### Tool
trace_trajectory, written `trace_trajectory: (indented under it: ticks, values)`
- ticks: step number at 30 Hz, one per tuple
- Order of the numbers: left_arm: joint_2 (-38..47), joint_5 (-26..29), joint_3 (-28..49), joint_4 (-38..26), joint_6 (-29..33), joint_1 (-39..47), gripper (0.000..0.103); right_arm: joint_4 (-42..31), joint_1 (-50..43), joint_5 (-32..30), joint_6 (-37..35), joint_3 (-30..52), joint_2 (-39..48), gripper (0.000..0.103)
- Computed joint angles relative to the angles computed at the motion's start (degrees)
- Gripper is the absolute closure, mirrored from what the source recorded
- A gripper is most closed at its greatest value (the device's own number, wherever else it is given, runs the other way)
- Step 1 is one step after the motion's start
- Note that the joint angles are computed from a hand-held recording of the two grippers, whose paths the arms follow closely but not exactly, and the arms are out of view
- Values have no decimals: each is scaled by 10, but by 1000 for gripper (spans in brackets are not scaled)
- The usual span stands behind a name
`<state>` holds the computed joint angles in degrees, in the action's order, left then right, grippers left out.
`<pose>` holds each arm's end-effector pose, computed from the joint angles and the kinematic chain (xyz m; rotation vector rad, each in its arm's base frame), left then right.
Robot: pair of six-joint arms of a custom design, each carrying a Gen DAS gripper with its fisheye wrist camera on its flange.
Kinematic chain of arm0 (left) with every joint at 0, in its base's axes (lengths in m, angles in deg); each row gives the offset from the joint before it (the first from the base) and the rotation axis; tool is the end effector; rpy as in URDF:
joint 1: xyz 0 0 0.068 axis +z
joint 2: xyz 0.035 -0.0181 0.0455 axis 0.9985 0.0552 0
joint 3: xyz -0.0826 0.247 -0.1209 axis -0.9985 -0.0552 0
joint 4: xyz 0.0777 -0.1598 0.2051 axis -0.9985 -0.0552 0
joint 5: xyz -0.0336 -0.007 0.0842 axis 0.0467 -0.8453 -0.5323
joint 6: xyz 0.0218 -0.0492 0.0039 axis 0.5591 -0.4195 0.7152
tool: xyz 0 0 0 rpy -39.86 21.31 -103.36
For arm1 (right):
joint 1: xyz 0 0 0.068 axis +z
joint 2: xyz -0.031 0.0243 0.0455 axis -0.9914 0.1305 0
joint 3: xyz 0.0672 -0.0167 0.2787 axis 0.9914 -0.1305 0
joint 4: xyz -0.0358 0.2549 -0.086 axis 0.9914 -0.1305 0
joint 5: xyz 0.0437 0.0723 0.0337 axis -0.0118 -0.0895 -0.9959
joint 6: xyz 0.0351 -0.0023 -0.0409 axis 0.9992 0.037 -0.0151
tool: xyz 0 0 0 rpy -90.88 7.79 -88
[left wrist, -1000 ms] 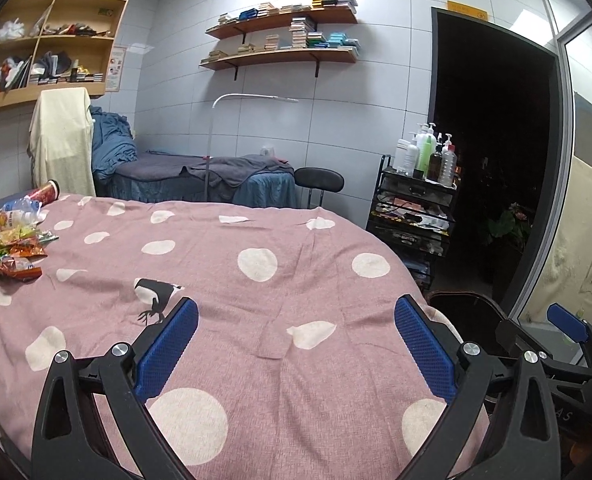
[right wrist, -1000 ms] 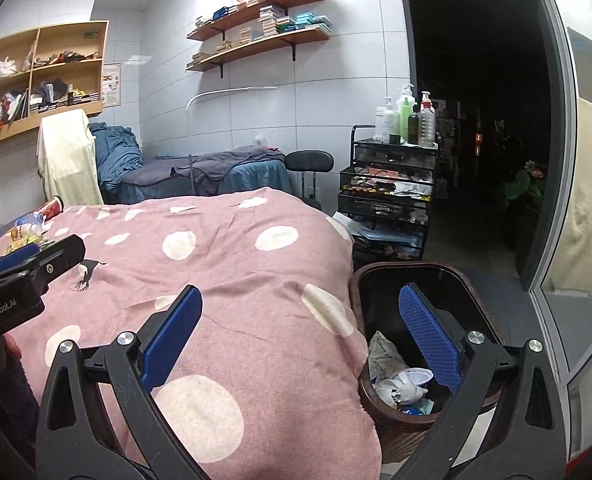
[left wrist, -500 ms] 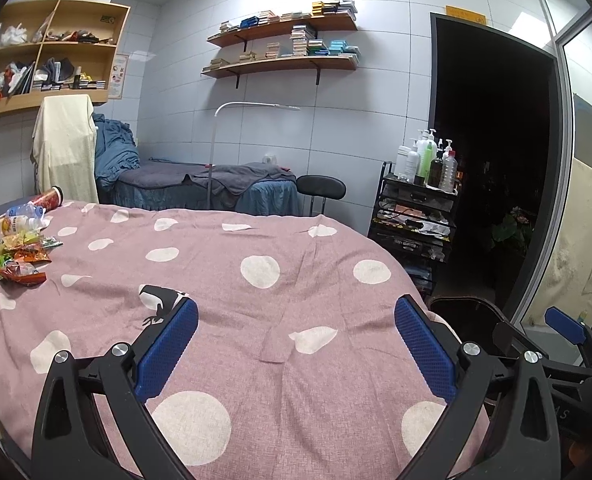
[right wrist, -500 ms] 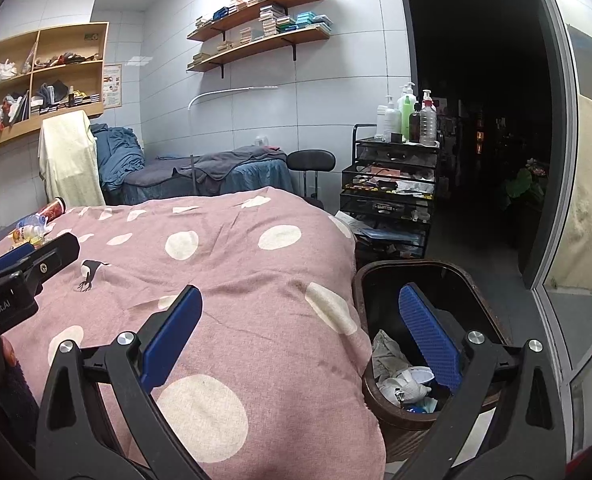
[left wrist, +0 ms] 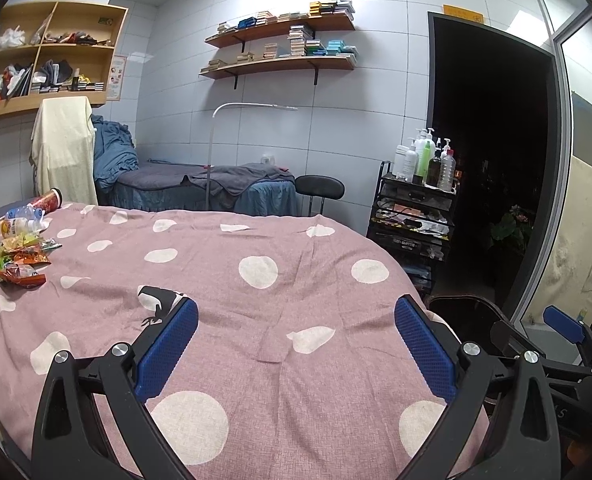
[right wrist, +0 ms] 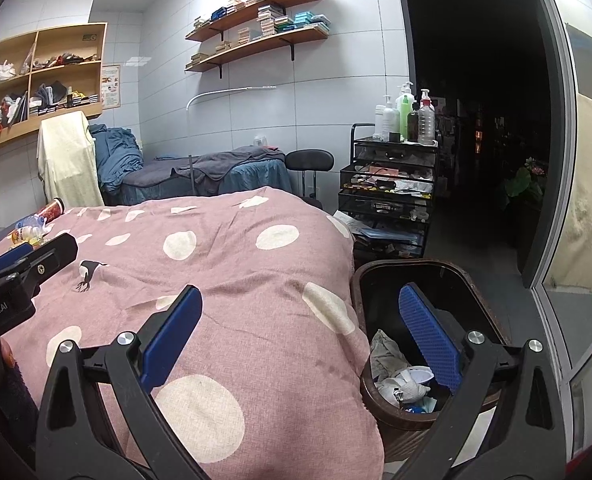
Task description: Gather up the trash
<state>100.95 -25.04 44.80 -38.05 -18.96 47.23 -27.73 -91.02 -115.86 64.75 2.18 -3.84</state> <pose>0.2392 -0.1590 0.3059 -0.4692 1.8428 0.2102 0.3405 -0.0301 0.2850 -0.4443 1.9175 0.3936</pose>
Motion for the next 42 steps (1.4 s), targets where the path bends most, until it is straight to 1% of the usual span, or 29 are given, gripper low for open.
trace_trajectory:
  ticks: [42]
  values:
    - [-1,-6,-1,-7,-9,-4,5,-4,0,2,-5,0,-1,6]
